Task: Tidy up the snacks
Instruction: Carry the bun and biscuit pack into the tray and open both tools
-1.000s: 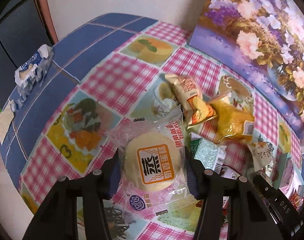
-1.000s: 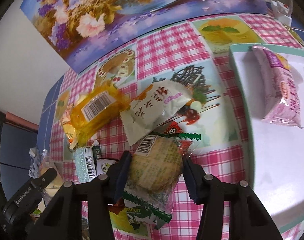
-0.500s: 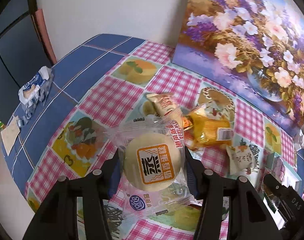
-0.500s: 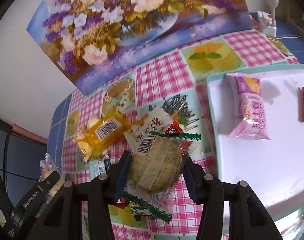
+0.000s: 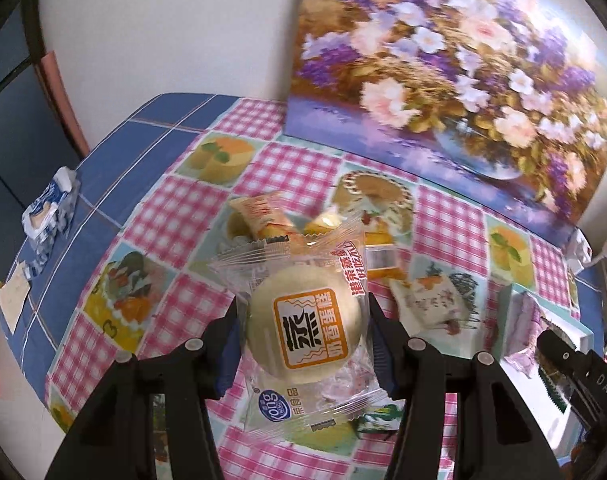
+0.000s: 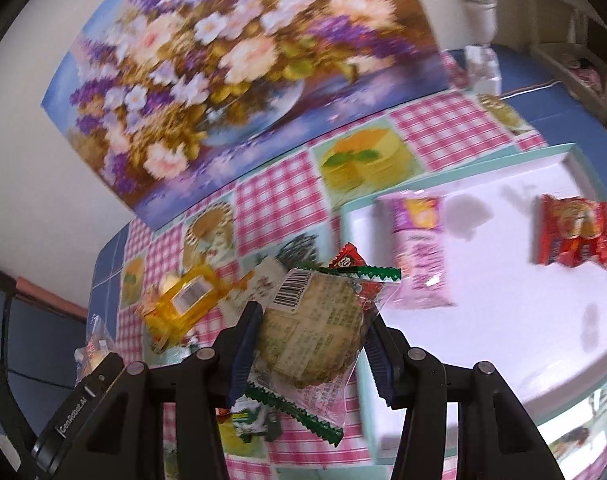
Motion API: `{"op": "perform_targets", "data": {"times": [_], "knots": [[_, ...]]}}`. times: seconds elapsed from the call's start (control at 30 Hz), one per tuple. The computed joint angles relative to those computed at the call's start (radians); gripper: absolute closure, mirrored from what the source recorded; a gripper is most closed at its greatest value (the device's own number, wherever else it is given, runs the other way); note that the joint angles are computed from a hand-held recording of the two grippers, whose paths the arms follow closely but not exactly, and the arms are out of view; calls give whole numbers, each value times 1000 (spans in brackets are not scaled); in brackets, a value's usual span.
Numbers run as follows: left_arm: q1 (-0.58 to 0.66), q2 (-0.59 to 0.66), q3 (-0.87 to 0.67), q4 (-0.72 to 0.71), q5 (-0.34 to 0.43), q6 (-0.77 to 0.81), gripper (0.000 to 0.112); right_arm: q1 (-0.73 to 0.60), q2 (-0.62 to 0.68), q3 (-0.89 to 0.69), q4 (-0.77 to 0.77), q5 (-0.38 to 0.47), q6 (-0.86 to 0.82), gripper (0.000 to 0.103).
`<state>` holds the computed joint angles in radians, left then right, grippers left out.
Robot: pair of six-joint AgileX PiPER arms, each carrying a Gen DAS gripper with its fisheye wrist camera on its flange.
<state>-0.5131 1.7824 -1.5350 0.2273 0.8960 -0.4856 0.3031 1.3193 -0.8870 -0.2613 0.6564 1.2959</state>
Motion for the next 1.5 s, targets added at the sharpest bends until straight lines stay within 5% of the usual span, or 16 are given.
{"op": "perform_targets", "data": {"times": [0.87, 1.17, 1.5], "knots": [[-379, 105, -166, 11, 54, 35, 56, -378, -403, 152, -14, 322, -108, 50], [-484, 178, -197, -6, 50, 70, 56, -481, -389, 188, 34, 338, -230, 50], [-496, 284, -248, -67, 54, 92, 56, -582, -304, 260, 166, 264, -420, 50]]}}
